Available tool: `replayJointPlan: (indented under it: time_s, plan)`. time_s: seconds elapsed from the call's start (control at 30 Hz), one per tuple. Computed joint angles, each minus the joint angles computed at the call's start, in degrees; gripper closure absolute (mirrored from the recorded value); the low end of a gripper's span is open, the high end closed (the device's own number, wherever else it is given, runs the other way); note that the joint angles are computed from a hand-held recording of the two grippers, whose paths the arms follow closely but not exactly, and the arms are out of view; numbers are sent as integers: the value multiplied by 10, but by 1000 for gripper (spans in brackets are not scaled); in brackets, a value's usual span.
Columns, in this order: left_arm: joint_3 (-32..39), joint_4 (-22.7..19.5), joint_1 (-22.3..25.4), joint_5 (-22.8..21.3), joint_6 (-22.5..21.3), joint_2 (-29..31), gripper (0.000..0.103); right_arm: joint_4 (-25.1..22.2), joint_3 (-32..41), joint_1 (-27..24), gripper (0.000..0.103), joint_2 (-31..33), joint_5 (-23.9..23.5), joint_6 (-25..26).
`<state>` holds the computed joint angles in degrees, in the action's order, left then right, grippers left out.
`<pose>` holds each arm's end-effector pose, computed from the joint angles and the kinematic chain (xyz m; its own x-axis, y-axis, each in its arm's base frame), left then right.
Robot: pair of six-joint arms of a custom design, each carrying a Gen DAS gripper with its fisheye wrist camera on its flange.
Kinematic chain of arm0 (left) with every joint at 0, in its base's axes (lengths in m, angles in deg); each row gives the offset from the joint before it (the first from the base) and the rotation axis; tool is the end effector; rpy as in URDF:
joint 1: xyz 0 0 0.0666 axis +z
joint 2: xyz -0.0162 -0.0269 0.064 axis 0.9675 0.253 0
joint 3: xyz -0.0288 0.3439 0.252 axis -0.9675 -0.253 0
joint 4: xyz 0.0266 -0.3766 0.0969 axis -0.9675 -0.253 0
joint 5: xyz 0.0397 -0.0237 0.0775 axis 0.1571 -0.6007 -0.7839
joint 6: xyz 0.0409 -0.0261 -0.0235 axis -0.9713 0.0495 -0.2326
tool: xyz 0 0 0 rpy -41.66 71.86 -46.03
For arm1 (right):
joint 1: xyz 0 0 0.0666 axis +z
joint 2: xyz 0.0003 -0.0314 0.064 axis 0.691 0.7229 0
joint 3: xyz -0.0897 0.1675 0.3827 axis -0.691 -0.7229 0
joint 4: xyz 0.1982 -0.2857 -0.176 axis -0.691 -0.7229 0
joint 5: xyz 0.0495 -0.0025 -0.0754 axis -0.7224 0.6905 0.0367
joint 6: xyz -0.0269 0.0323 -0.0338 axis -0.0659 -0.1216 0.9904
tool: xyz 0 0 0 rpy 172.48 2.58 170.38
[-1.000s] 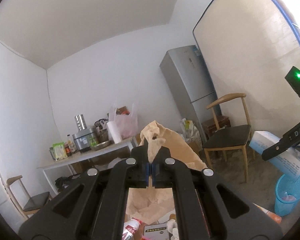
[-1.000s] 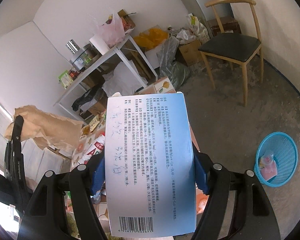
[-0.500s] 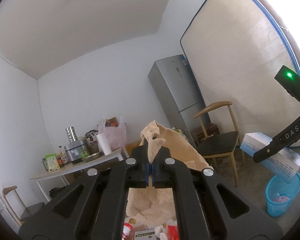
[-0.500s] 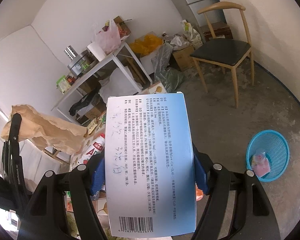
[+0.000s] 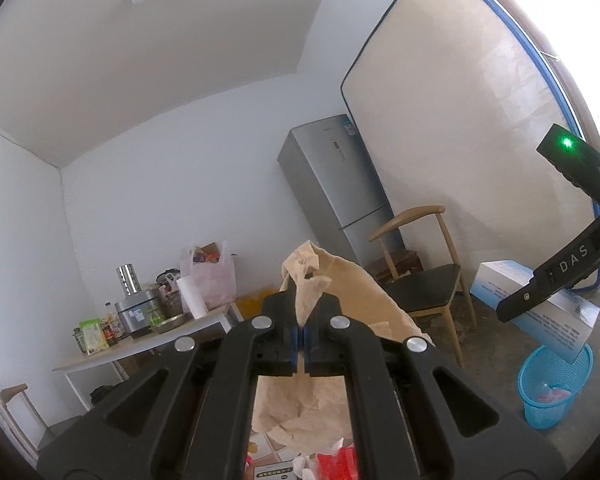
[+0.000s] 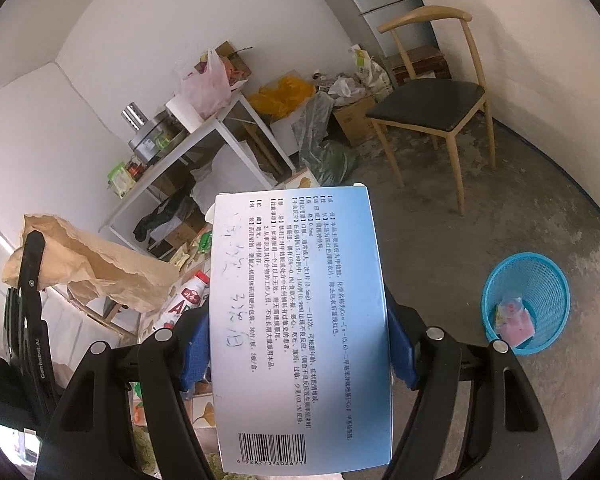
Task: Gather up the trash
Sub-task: 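Lift the box with the right gripper while the left gripper lifts the brown paper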
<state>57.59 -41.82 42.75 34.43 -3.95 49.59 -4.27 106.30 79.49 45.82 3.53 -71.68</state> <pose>0.3900 -0.2266 0.7084 0.0519 0.4305 -0.9011 -0.0452 0.9024 0.4285 0.4694 0.3408 0.6722 -0.7604 0.1966 -0.6189 -0.2136 0.8243 0.5244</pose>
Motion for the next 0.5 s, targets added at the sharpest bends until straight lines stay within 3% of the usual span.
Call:
replayJointPlan:
  time_s: [0.23,0.33,0.5]
  plan:
    - [26,-49,3,37,31,20,103,33,-65,-12,33,-34,-1,-17]
    - [64,-112,14,85,71,41,103,53,-105,-20,33,-54,0,-31]
    - [177,-259,39,214,173,112,103,65,-167,-33,33,-84,21,-50]
